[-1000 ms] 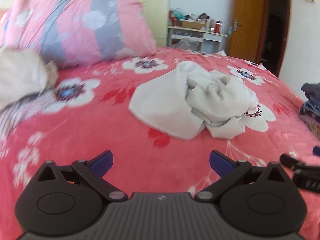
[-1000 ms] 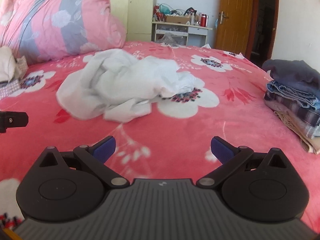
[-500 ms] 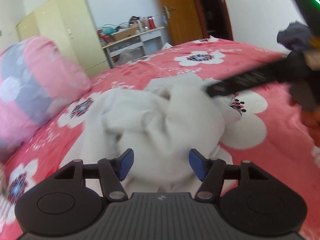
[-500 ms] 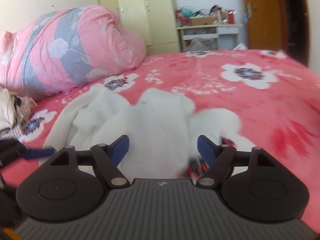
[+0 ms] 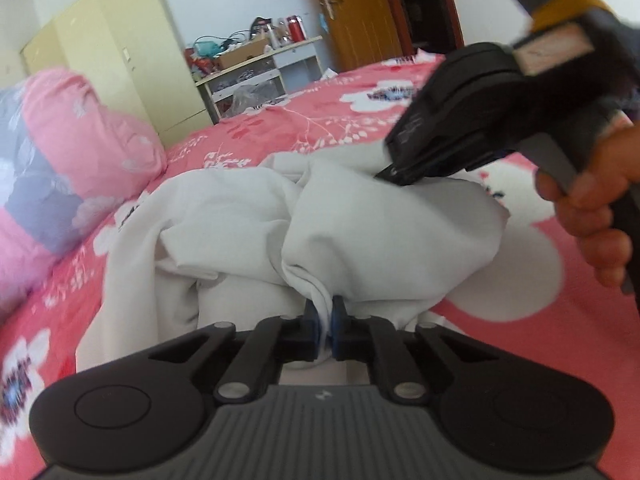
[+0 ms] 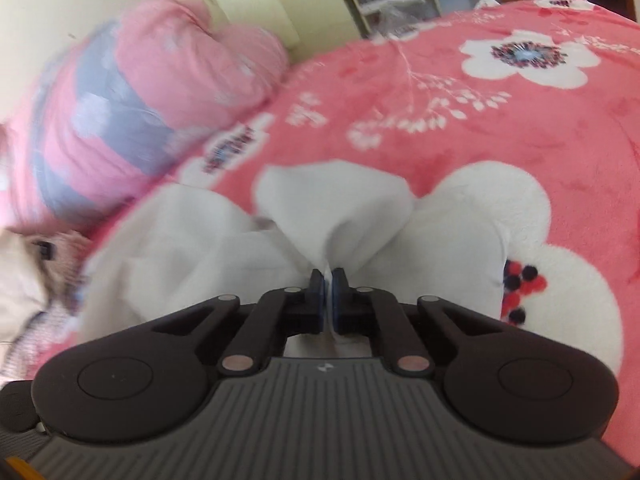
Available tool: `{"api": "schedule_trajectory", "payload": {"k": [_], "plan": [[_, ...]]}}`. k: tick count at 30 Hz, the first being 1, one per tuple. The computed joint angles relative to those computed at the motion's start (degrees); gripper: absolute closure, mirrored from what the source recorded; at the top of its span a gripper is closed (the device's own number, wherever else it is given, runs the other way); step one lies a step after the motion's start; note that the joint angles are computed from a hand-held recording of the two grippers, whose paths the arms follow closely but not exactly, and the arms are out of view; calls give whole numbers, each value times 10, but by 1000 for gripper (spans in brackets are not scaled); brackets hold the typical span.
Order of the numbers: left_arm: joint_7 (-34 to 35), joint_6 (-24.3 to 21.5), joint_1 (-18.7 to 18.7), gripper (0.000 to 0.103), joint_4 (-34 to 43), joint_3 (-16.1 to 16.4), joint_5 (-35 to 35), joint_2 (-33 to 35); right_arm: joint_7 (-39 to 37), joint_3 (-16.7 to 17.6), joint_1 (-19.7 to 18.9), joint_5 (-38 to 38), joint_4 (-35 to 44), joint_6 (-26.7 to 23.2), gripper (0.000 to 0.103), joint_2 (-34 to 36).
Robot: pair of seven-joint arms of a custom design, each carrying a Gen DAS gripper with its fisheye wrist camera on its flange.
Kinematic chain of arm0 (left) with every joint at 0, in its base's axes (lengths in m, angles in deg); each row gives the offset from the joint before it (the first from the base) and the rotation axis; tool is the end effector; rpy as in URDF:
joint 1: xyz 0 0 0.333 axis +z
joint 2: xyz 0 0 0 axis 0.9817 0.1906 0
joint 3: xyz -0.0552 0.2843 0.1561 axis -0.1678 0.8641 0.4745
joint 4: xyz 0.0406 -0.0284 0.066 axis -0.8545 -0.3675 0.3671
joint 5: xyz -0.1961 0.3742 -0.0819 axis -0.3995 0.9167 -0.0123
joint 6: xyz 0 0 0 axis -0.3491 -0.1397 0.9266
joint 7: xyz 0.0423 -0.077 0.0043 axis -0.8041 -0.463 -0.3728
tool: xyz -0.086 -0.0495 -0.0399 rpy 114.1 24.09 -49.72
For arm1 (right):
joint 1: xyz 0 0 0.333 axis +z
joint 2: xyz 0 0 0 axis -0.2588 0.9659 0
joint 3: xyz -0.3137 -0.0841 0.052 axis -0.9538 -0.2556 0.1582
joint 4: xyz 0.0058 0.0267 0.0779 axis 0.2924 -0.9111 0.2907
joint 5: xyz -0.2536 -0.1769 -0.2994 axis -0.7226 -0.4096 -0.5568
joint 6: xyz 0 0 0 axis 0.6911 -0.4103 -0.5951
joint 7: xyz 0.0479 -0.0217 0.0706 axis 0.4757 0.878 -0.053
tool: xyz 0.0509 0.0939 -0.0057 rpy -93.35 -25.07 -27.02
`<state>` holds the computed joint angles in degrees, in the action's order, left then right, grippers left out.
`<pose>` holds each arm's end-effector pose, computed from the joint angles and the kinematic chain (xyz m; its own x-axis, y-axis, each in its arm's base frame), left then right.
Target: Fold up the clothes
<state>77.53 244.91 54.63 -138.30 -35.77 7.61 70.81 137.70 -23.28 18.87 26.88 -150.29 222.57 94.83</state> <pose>0.5339 -0.4194 0.5047 -0.4748 -0.8343 -0.2802 -0.4299 0.4977 -0.7533 0.5913 0.3739 0.4957 0.0588 -0.8875 -0.4570 -0.6313 0.3216 -0.7057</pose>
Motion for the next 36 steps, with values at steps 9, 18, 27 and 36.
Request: {"api": "schedule_trajectory", "payload": {"k": [9,18,27,36], "plan": [[132,108,12,98,-216,-7,-202,-215,395,-28,53,-369,-100,54,102,-149],[300,89,-159,98,-450,88,-419,-484,670,109,38,-560,-252,-11,102,-353],[320,-28,-205,90,-578,93,-541,-668,593,228,84,-283,-407,-181,102,-502],[355,5,-146,31,-582,81,-607,-700,454,286,89,-101,-431,-360,96,-576]]}}
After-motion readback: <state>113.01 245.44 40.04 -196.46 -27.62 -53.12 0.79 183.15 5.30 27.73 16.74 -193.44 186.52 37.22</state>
